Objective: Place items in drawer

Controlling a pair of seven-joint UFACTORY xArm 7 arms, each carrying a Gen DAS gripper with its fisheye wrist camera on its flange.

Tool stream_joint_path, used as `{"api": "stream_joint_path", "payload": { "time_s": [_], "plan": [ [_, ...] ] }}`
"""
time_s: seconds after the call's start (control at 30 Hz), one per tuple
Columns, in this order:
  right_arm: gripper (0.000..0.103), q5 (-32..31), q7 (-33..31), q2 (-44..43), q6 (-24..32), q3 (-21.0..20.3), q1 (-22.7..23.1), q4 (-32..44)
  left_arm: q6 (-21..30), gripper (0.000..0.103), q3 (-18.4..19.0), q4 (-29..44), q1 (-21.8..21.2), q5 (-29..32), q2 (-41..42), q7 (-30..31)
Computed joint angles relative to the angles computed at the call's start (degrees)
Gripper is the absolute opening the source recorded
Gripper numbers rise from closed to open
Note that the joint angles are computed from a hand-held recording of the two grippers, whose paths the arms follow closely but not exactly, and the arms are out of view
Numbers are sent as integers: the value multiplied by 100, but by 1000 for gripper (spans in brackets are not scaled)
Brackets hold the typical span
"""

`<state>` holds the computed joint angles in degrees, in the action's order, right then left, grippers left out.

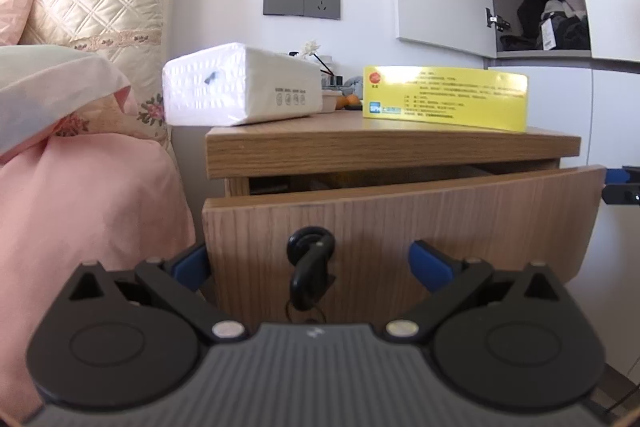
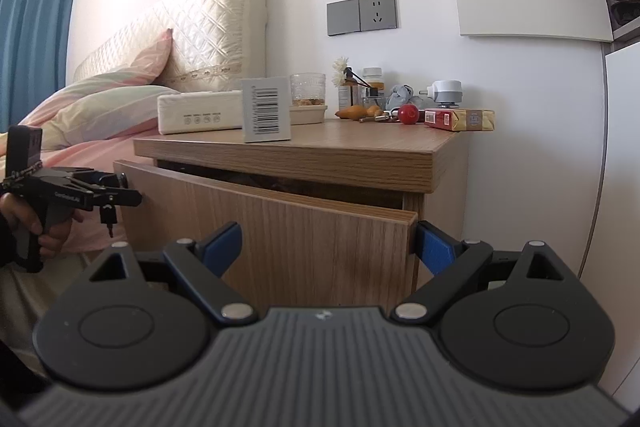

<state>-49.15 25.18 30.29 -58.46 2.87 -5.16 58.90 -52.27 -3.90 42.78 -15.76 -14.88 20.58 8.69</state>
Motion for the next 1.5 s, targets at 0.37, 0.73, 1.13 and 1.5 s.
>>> {"api": "stream_joint_path", "payload": {
  "time_s": [0.37,0.73,1.13,1.5],
  "plan": [
    [96,-151,-156,-506,-237,-99,-51,-788,-217,103,-118,-709,-183,-318,-478,103],
    [96,-348,-311,-657,-731,-167,-162,-1270,-505,103,-250,-1221,-397,-714,-750,242],
    [96,-464,-410,-806,-1237,-254,-224,-1771,-646,103,-411,-1664,-602,-1131,-1064,336],
    [96,-358,-782,-989,-1487,-295,-205,-2259,-839,103,-546,-1991,-787,-1476,-1251,354]
  ]
}}
